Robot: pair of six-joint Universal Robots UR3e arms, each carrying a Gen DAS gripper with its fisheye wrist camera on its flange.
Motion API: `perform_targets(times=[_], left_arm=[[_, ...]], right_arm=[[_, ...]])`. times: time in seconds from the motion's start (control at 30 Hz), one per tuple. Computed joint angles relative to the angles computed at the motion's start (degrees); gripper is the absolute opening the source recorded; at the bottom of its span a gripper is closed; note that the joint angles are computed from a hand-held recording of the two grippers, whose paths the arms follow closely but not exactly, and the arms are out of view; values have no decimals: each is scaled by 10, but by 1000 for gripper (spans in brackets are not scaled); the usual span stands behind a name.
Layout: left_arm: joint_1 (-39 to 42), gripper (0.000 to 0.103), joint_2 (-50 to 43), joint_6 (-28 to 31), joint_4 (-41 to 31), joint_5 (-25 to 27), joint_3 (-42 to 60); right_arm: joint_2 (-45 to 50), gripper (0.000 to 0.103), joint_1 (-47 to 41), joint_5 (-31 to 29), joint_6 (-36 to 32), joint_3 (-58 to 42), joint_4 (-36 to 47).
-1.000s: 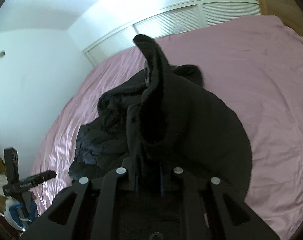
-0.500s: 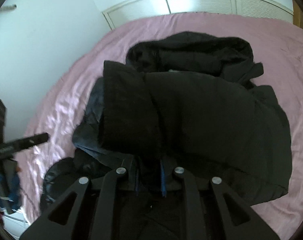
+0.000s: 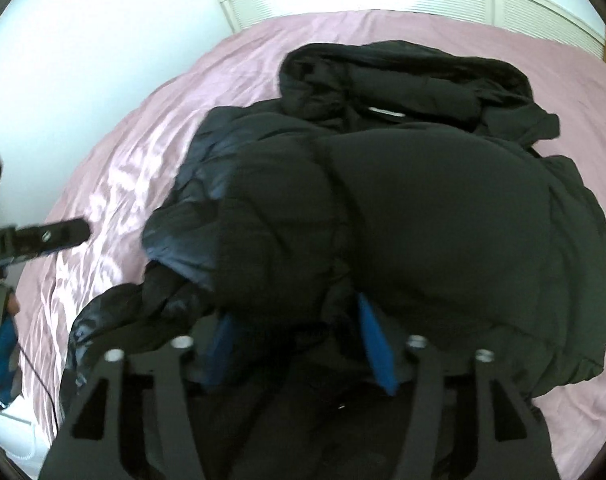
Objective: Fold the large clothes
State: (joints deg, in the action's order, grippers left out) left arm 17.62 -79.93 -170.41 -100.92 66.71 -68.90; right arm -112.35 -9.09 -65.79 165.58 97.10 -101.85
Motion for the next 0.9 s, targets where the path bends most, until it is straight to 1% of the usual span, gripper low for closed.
perform_targets(times=[0.03,0.17,0.3,0.37,0.43,0.5,0.53,0.6,0.63,0.73,0.8,0.83,0.9], left_arm=[[-6,82,-2,-3,2,0,4],[-28,82,-12,-15,9,5,17],[-53,82,-21,-37,23,10,22],[-74,82,-29,-53,35,15,25],[-100,82,-39,-70,48,22,29],[-122,82,-48,-82,61,28,31],[-142,82,-59,-94,70,34,37],[-173,82,-80,-112,86,41,52],[-184,82,-89,-118,91,44,59],[-243,82,-148,-151,121,60,111],[-272,82,-182,-167,135,67,146],[-294,82,-213,-176,142,73,179],[-319,82,-253,-186,146,80,223]], right_arm=[[1,70,1,5,-1,2,2],[-21,70,-18,41,-32,-9,59],[-56,70,-46,74,-95,-43,145],[-76,70,-79,84,-132,-70,195],[-98,70,-148,110,-185,-103,268],[-108,70,-212,124,-228,-131,316],[-114,70,-260,134,-264,-149,348],[-109,70,-315,143,-302,-170,377],[-100,70,-335,137,-307,-174,366],[-73,70,-350,120,-287,-161,298],[-50,70,-348,114,-270,-151,250],[-36,70,-342,107,-257,-143,217],[-22,70,-340,103,-248,-130,181]])
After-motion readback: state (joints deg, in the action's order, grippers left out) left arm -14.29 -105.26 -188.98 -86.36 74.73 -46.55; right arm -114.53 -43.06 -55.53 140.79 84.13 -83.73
